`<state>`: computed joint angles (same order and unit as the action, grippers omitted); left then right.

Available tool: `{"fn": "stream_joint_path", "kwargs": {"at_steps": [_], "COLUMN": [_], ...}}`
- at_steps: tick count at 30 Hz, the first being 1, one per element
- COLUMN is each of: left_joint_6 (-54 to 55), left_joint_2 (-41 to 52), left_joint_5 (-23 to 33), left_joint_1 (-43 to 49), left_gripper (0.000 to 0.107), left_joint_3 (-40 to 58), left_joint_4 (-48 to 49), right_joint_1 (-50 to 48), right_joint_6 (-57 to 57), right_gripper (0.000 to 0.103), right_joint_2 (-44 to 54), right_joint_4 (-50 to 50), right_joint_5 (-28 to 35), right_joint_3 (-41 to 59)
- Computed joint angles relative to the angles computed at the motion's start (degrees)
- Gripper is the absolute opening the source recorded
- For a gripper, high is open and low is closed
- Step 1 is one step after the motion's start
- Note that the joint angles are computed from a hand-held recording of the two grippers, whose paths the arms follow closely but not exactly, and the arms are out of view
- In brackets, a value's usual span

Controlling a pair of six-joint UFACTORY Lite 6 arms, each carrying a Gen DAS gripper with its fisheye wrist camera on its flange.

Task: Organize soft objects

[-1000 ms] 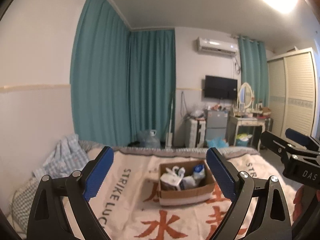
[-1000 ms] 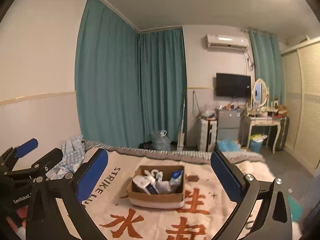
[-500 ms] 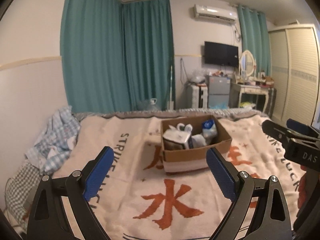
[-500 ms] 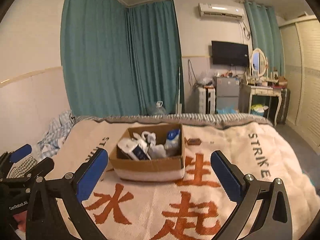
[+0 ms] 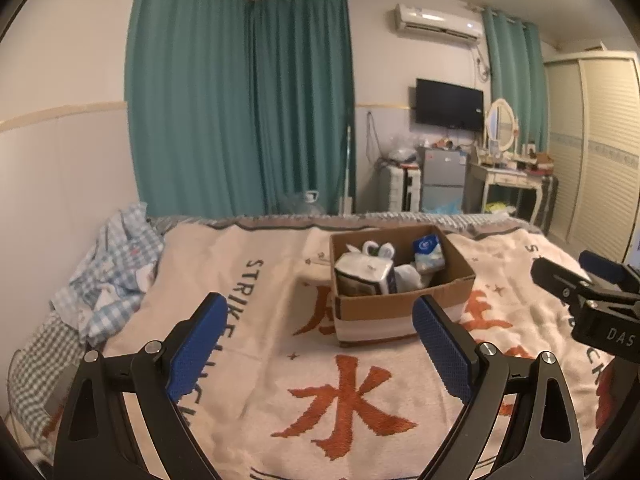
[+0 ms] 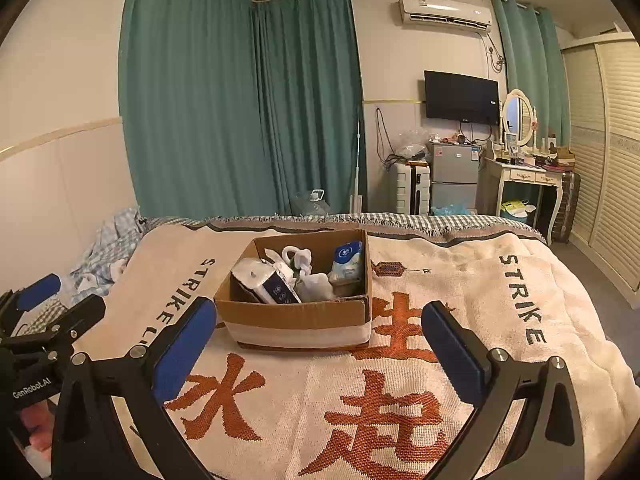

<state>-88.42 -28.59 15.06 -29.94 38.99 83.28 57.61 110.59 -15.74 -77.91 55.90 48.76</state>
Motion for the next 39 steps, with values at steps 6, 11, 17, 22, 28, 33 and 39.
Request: {"fn": "stream_joint_path", "kwargs": {"at_steps": [6,11,17,22,28,33,39], "left_joint_6": [0.1,-0.6,-0.6,-1.0,-0.7,-0.2,-0.8], "left_joint_2": [-0.3,-0.3,-0.5,-1.4,-1.4,-1.4,-1.5], "left_joint_5": [0.0,0.1,0.5,1.0,1.7,2.1,2.1], "left_joint_1": [0.1,0.0,-0.3,-0.6,-1.1,-1.5,-1.4], "left_gripper": [0.095,0.095,0.095,0.095,0.095,0.095,0.095], "left_joint_3": [-0.2,-0.3,-0.6,-1.6,-1.5,-1.5,-1.5], "left_joint_4": [-0.3,0.5,0.4,0.2,-0.4,-0.4,0.3], "right_joint_1": [0.4,0.5,0.5,0.5,0.6,0.6,0.4], "right_joint_6": [-0.4,-0.1,-0.2,0.0,0.6,1.1,0.8], "right_gripper": [0.103,0.103,0.103,0.103,0.103,0.103,0.103], "right_joint_2": [1.0,1.1,1.3,1.4,1.3,1.1,0.8], "right_joint_4": [0.7,0.8,1.0,1.0,1.1,1.2,1.4], "right_joint_5": [0.4,0.2,0.1,0.0,0.0,0.2,0.1], "right_joint_3": [0.6,0.6,0.7,0.6,0.1,-0.1,-0.1]}}
